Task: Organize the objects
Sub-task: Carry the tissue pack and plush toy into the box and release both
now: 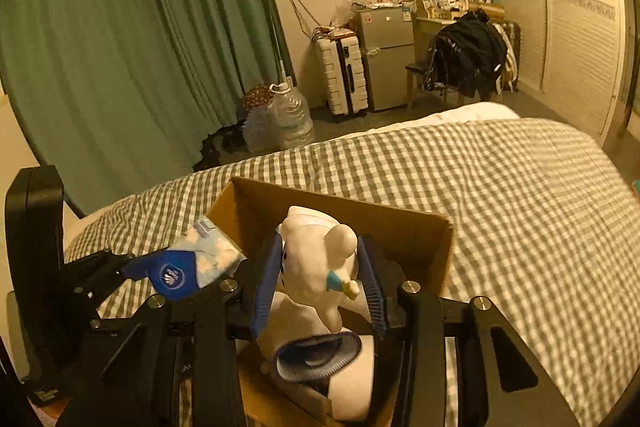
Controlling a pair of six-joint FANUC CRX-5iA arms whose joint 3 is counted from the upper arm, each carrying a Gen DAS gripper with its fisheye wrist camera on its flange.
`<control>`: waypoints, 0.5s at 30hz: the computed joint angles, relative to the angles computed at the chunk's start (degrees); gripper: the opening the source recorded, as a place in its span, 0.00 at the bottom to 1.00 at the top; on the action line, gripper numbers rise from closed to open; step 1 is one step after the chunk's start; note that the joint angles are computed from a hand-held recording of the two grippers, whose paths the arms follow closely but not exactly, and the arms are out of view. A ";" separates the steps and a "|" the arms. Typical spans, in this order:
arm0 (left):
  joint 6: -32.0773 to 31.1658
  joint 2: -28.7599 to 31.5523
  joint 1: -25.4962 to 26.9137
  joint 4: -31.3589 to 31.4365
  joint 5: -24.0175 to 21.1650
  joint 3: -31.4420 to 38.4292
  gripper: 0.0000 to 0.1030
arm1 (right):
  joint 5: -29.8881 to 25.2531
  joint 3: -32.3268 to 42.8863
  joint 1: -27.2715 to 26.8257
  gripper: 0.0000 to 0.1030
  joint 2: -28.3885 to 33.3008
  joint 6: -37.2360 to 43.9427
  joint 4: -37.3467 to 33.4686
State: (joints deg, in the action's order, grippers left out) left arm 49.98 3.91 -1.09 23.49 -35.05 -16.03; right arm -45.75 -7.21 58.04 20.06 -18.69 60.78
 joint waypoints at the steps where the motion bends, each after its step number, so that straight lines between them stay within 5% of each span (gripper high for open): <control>1: -0.30 0.31 -0.12 0.26 0.44 -0.11 0.61 | 0.81 -0.20 -0.36 0.38 0.16 -0.18 -0.04; 6: -0.83 1.77 0.18 2.15 -0.94 0.58 0.64 | 2.23 -1.00 -1.45 0.39 0.44 -2.43 0.64; 15: -1.55 -2.72 1.00 3.55 -1.37 -1.06 0.80 | -3.03 -0.36 0.73 0.63 -0.83 -2.96 0.51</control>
State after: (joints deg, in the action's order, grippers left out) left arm 48.43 1.18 -0.09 27.05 -36.42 -17.09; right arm -48.78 -7.57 58.77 19.23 -21.65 61.28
